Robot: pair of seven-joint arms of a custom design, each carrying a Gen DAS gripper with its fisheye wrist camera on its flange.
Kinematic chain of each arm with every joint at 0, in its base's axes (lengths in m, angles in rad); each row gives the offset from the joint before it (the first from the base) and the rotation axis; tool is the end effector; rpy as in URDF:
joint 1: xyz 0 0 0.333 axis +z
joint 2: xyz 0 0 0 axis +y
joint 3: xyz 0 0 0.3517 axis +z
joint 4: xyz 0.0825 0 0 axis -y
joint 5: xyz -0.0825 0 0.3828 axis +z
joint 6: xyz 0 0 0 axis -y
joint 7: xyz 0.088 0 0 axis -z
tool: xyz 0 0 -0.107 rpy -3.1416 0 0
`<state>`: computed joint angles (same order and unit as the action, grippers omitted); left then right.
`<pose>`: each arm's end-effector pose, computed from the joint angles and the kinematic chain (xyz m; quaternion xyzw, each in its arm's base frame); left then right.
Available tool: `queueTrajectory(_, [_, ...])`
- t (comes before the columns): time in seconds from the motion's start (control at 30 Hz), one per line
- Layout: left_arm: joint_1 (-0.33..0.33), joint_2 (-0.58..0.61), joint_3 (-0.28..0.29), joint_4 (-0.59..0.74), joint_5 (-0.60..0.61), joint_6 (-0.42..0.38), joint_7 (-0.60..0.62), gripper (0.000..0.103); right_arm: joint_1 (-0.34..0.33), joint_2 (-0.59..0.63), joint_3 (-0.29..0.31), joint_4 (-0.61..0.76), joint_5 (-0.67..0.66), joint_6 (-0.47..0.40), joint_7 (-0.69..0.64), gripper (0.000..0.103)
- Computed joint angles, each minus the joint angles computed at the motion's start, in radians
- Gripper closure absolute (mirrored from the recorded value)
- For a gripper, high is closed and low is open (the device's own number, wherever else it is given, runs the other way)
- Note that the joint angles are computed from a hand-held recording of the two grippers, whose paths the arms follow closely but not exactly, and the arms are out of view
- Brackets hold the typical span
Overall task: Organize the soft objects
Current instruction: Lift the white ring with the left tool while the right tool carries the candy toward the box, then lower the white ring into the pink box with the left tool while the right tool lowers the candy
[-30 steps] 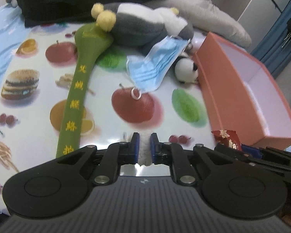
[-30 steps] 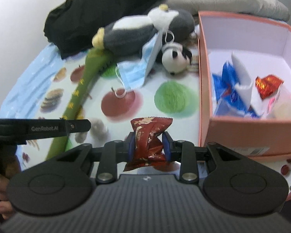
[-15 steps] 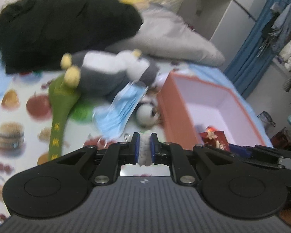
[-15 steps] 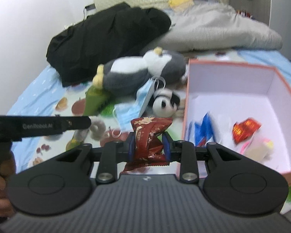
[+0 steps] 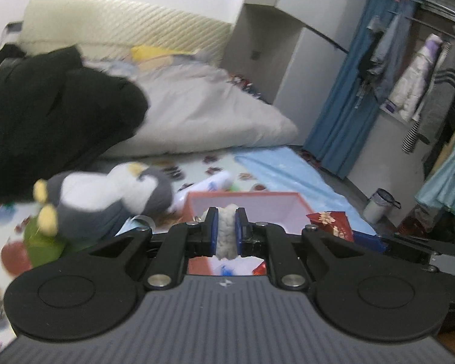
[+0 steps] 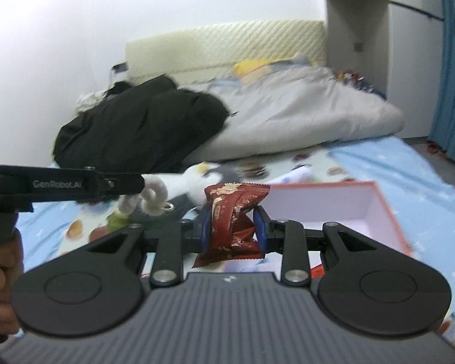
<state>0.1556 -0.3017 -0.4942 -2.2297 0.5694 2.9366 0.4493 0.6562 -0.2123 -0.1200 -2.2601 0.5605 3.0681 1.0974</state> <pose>0.4566 -0.2310 0.6197 -0.6797 0.5419 -0.4165 0.2663 0.4685 0.2228 0.5980 -0.7393 0.4584 -0.1995 0.4512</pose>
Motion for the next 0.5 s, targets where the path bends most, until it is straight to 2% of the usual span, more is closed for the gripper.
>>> queueTrajectory(0.13, [-0.013,0.113,-0.025,0.112,0.07,-0.031,0.0,0.089,-0.096,0.005,0.027,0.006,-0.086,-0.015,0.092,0.07])
queueTrajectory(0.4, [-0.155,0.349,0.043,0.293,0.025,-0.118,0.145,0.089,-0.215,0.052,0.042,0.055,-0.158,-0.139,0.175,0.07])
queueTrajectory(0.5, [-0.209,0.418,0.078,0.349,0.081,-0.164,0.148,0.089,-0.269,0.088,0.073,0.072,-0.197,-0.169,0.206,0.07])
